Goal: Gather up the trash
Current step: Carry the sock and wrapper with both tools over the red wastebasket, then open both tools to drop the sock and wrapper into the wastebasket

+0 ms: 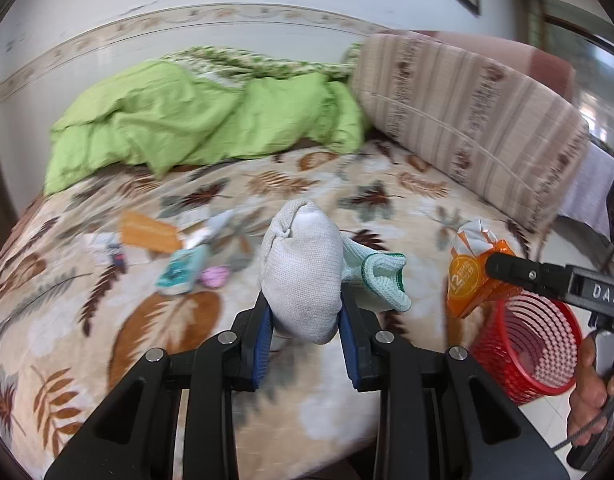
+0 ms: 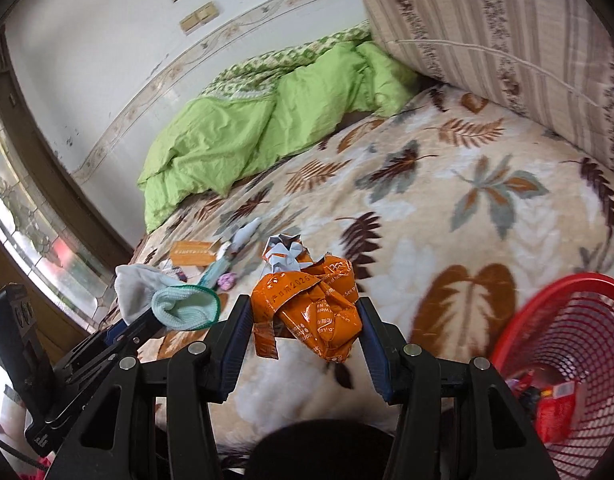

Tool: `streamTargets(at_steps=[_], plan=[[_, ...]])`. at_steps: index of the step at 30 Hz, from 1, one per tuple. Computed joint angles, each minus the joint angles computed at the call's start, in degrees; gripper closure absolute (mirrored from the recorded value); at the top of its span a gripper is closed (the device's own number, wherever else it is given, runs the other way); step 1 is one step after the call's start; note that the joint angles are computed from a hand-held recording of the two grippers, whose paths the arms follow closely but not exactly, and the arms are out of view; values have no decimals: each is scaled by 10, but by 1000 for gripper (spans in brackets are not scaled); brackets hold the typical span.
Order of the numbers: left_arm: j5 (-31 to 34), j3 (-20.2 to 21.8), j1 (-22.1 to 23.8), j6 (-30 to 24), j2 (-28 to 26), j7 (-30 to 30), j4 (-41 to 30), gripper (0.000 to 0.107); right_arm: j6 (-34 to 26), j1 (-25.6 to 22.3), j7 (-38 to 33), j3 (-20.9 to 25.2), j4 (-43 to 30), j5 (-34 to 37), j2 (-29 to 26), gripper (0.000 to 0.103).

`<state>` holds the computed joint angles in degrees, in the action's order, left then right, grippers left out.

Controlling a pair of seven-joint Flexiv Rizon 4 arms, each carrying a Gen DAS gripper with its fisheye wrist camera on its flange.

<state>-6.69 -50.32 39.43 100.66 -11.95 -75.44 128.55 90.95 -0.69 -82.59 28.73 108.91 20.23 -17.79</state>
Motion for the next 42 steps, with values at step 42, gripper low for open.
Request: streamTargets(at_steps=[42], plan=[[-190,83,-316,-202,-69,235,-136,62,3,23,116,-230,191,-9,165,45]])
